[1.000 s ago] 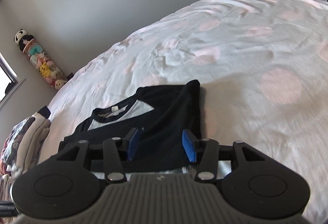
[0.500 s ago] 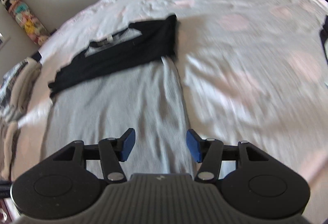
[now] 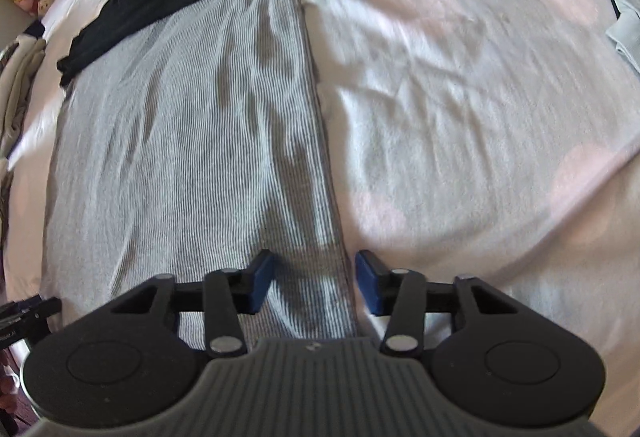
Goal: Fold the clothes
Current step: 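Grasp the grey shirt hem with the right tool while the left tool grasps it too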
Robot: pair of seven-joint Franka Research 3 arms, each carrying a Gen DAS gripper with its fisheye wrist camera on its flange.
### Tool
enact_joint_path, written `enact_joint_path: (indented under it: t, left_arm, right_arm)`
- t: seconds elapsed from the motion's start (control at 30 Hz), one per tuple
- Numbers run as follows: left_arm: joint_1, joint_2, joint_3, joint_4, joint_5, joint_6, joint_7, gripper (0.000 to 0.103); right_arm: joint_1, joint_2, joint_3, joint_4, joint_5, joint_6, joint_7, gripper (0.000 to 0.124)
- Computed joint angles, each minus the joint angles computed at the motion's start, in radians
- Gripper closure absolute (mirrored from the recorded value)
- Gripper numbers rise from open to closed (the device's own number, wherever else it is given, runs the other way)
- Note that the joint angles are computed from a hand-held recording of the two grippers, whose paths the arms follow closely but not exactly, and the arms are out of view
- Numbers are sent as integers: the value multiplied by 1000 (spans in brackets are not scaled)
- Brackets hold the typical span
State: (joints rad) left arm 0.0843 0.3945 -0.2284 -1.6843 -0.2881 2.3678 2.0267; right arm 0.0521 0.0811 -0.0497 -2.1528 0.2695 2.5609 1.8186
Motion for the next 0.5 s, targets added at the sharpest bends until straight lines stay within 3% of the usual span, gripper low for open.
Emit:
enact_joint_path:
  t: [0.07,0.1,0.2,0.4,0.5]
  left_arm:
    - [14,-3,-7,-4,-30,-3,8,96]
    - [20,-4,-9,-7,-46,-4,12,97]
    - [45,-24,-24,-37,-120,29,58,99]
    - [74,-37,-32,-33,-259,76,119,99]
    - [67,4,-35,29,-276,90,131,99]
  right_arm:
    - [1,-4,9,3,21,-22,-56,112]
    - [3,-16,10,-11,30,-4,-63,117]
    - [6,-57,12,-66,75,81,-77,117]
    - [39,-139,3,-186,570,356,-362,118]
    - [44,-112,2,-162,626,409,-383,118]
